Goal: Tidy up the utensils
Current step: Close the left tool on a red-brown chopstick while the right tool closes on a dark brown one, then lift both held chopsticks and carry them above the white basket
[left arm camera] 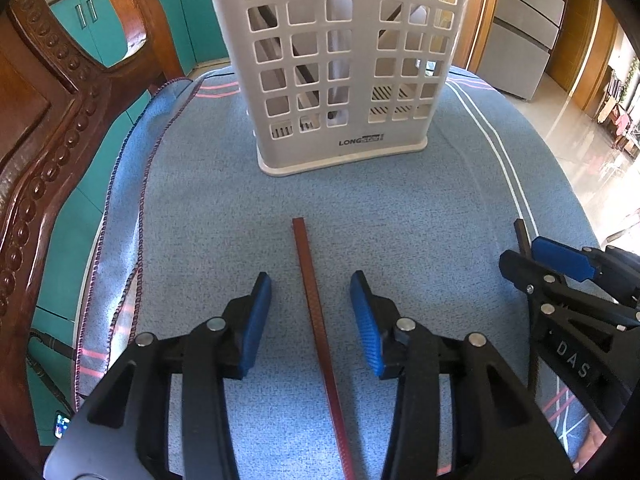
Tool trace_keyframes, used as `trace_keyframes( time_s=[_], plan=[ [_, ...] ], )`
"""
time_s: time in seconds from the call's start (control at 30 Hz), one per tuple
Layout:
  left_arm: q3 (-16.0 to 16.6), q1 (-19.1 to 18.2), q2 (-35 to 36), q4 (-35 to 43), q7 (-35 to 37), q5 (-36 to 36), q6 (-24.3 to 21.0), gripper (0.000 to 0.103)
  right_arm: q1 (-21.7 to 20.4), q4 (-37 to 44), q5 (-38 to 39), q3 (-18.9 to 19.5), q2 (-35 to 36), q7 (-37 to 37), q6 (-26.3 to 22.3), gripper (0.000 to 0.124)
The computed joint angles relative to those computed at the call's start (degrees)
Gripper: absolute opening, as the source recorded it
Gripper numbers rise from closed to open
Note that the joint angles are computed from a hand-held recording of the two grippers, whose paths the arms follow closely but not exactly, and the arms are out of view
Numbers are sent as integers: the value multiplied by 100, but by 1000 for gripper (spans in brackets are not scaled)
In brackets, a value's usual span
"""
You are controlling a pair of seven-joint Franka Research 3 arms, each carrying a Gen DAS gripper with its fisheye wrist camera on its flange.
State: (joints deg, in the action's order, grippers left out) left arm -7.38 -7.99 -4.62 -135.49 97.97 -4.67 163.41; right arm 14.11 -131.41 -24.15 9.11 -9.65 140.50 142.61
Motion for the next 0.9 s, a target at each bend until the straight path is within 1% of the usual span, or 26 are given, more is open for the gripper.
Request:
trace_keyframes(
  time_s=[0.07, 0.1, 0.13, 0.17, 0.23, 0.33, 0.4, 0.5, 0.53, 0.57, 0.63, 0.77, 0.8, 0.9],
  plan=[
    [7, -31, 0, -12, 100, -97, 38, 41, 2, -34, 46, -18, -10, -7, 97, 25],
    [40, -88, 19, 12, 336, -344, 31, 35, -3, -44, 63, -22, -13, -2, 126, 20],
    [54, -121, 21, 28, 504, -522, 3, 28, -8, -66, 115, -39, -26, -17, 176, 13],
    [54, -145, 18, 35, 637, -650, -14, 25, -6, -92, 197, -56, -38, -56, 239, 12],
    [27, -171, 5, 13, 775, -737, 28, 10, -14, -160, 345, -80, -74, -139, 388, 10],
    [-9, -173, -7, -12, 718, -703, 82, 8, -37, -236, 485, -66, -121, -266, 607, 7],
    [18, -202, -25, -4, 793, -889, 57, 7, -100, -304, 407, -16, -216, -191, 731, 7],
    [44, -208, -213, -141, 747, -893, 301, 7, -185, -456, 428, 24, -453, -139, 992, 7],
    [101, -266, -334, -209, 839, -1013, 405, 7, -215, -492, 462, 37, -537, -176, 1047, 7],
    [200, -367, -471, -269, 992, -1200, 464, 7, -242, -553, 497, 51, -675, -222, 1127, 7],
    [519, -697, -787, -373, 1475, -1721, 487, 7, -283, -680, 622, 84, -1009, -389, 1284, 7],
    [1282, -1471, -1629, -546, 2473, -2716, 410, 7, -392, -873, 931, 215, -1677, -763, 1679, 7],
    [1523, -1696, -1908, -556, 2703, -2975, 358, 7, -451, -884, 984, 273, -1782, -820, 1752, 7],
    [1973, -2127, -2469, -462, 3117, -3398, 313, 7, -538, -891, 1190, 399, -2174, -1016, 1984, 7]
  ],
)
